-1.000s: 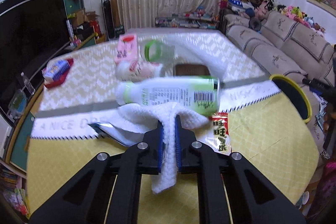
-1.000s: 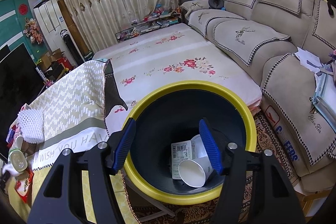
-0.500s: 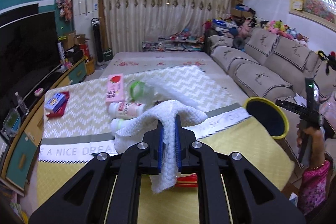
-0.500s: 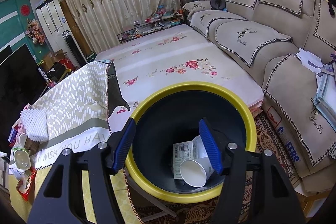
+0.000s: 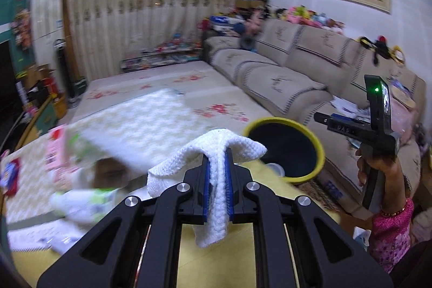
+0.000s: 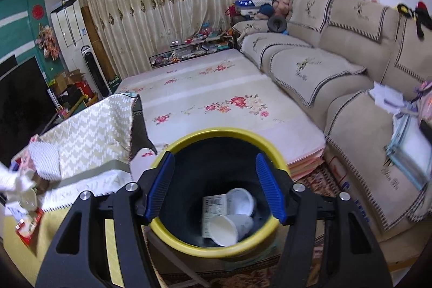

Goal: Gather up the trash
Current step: 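Carry the white towel over the bin and open the left gripper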

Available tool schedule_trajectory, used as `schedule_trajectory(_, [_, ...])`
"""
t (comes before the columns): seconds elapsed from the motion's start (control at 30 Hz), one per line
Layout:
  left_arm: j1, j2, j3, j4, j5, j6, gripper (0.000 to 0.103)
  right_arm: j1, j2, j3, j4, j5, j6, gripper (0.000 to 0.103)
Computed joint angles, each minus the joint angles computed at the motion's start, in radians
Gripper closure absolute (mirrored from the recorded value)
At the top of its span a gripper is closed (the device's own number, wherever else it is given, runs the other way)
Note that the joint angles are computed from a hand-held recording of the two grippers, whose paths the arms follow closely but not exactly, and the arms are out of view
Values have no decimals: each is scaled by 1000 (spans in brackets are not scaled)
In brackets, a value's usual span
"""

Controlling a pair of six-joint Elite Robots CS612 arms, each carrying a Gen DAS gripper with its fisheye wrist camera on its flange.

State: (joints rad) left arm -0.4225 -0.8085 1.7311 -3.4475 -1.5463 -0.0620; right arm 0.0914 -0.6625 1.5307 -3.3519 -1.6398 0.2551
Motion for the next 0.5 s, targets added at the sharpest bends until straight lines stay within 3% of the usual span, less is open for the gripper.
schedule_trajectory(0.5, [-64,193,-373,319,-171,56,93,-78,-29,121,-82,-26,105,40])
